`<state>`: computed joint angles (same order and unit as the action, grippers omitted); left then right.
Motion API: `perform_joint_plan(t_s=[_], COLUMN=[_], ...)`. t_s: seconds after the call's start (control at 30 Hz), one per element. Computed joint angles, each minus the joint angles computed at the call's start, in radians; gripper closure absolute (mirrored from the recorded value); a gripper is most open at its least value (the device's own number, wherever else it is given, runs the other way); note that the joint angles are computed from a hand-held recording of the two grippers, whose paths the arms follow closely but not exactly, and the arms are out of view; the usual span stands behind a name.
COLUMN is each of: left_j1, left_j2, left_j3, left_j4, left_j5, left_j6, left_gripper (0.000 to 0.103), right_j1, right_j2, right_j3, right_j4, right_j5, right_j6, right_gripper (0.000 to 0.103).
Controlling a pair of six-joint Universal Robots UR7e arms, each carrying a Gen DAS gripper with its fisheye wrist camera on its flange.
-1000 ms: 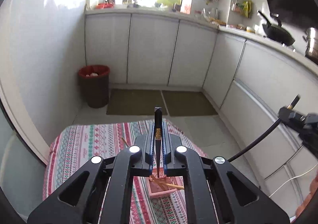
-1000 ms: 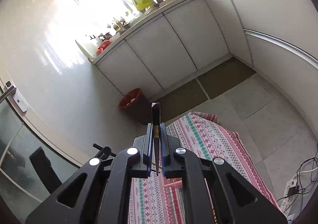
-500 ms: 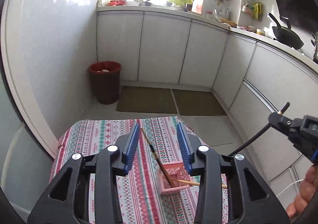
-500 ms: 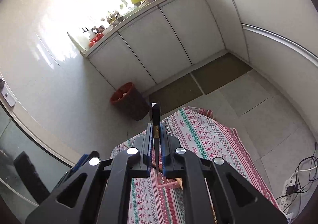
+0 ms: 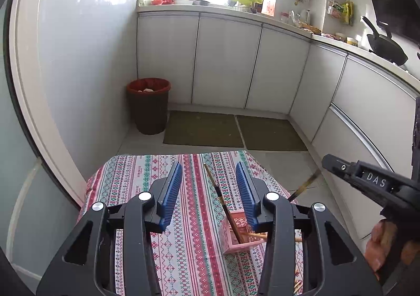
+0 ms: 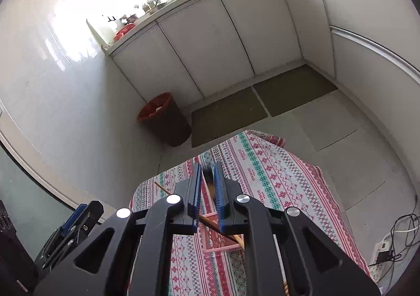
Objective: Organize utensils
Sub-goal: 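Lower both black chopsticks into the pink basket and open both grippers, then move both grippers back down to the remaining wooden chopsticks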
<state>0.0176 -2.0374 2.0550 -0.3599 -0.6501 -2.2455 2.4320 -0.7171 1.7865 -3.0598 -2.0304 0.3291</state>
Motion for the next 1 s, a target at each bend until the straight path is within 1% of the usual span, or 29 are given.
perform_joint_plan(t_s=[0.1, 0.23, 0.3, 0.37, 0.4, 0.43, 0.47, 0.5, 0.53, 0.57, 0.63, 0.67, 0.73, 0.77, 0.8, 0.87, 0.9, 0.93, 1.0], left_j1=[-0.019, -0.044, -0.057, -0.08, -0.093, -0.101, -0.107, -0.114, -0.121, -0.126, -0.137, -0.139, -0.116, -0.099, -0.064, -0.019, 0.015, 0.034, 0.091], left_j2=[0.012, 0.041, 0.057, 0.076, 0.086, 0.089, 0.093, 0.097, 0.103, 0.104, 0.093, 0.079, 0.049, 0.039, 0.035, 0.025, 0.012, -0.001, -0.016], left_j3=[-0.009, -0.02, -0.024, -0.027, -0.028, -0.028, -0.028, -0.026, -0.02, -0.017, 0.001, 0.013, 0.044, 0.061, 0.083, 0.119, 0.148, 0.169, 0.216], left_j4=[0.019, 0.034, 0.044, 0.07, 0.081, 0.086, 0.086, 0.087, 0.085, 0.084, 0.061, 0.035, -0.059, -0.107, -0.177, -0.274, -0.352, -0.402, -0.523], left_j5=[-0.006, -0.018, -0.026, -0.042, -0.053, -0.063, -0.072, -0.085, -0.103, -0.114, -0.145, -0.162, -0.198, -0.214, -0.237, -0.271, -0.292, -0.309, -0.349], left_j6=[-0.023, -0.032, -0.041, -0.072, -0.084, -0.086, -0.086, -0.087, -0.089, -0.091, -0.086, -0.074, 0.01, 0.072, 0.176, 0.312, 0.402, 0.453, 0.572], left_gripper=[0.056, 0.054, 0.049, 0.038, 0.036, 0.032, 0.026, 0.023, 0.017, 0.013, 0.007, 0.007, 0.007, 0.007, 0.007, 0.007, 0.007, 0.007, 0.007], right_j1=[0.016, 0.038, 0.054, 0.069, 0.079, 0.085, 0.094, 0.105, 0.11, 0.118, 0.12, 0.119, 0.111, 0.102, 0.091, 0.054, 0.034, 0.012, -0.059], right_j2=[-0.018, -0.056, -0.073, -0.085, -0.091, -0.096, -0.1, -0.103, -0.107, -0.114, -0.126, -0.139, -0.162, -0.183, -0.207, -0.273, -0.303, -0.33, -0.404], right_j3=[0.01, 0.038, 0.05, 0.058, 0.064, 0.07, 0.078, 0.087, 0.097, 0.116, 0.141, 0.161, 0.186, 0.213, 0.241, 0.312, 0.337, 0.356, 0.404], right_j4=[-0.011, -0.029, -0.033, -0.035, -0.04, -0.045, -0.053, -0.059, -0.066, -0.081, -0.084, -0.069, -0.03, -0.007, 0.012, 0.079, 0.116, 0.148, 0.216], right_j5=[-0.018, -0.045, -0.074, -0.107, -0.131, -0.147, -0.173, -0.21, -0.233, -0.266, -0.301, -0.326, -0.345, -0.351, -0.356, -0.34, -0.313, -0.28, -0.163], right_j6=[-0.018, -0.025, -0.034, -0.04, -0.041, -0.041, -0.041, -0.039, -0.039, -0.037, -0.027, -0.012, 0.003, 0.016, 0.035, 0.11, 0.147, 0.176, 0.253], right_gripper=[0.086, 0.07, 0.067, 0.058, 0.049, 0.041, 0.037, 0.026, 0.017, 0.015, 0.007, 0.007, 0.007, 0.007, 0.007, 0.007, 0.007, 0.007, 0.007])
